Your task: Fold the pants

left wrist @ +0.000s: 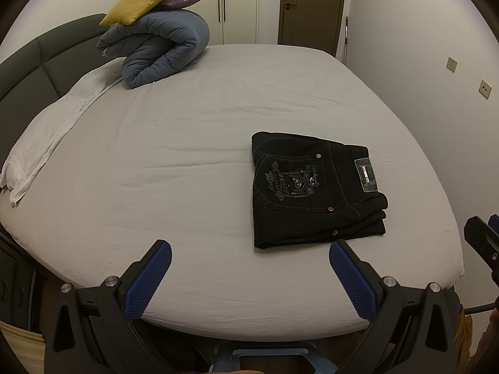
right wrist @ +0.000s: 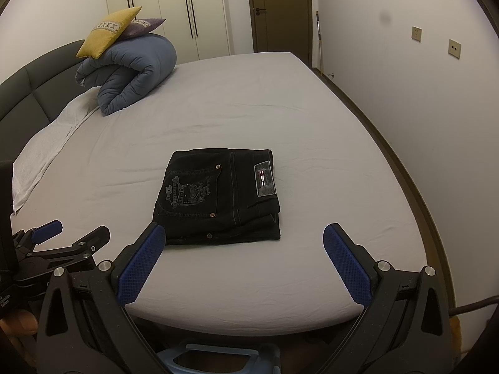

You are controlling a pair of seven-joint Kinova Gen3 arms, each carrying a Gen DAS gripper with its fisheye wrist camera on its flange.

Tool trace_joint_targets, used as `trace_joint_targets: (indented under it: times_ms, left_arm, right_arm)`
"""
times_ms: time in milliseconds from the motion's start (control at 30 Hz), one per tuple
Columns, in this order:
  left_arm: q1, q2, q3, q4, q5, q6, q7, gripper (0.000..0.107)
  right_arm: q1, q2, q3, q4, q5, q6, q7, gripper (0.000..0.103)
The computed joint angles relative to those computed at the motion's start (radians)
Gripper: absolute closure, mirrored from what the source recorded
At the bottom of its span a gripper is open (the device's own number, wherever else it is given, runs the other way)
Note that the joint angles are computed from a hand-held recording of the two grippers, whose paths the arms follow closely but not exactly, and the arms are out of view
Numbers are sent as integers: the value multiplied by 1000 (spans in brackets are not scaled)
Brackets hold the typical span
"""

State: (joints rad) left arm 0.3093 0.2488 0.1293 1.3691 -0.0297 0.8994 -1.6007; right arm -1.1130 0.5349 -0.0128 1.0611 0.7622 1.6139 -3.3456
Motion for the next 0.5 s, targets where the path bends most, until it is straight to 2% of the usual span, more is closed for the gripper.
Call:
trace_joint_targets:
  times_ms: [500]
  left_arm:
    - [-2,-2,0,4,1,-2,-3,4]
  right_arm:
    - [3,-2,-2,8,-2,-8,-4,0]
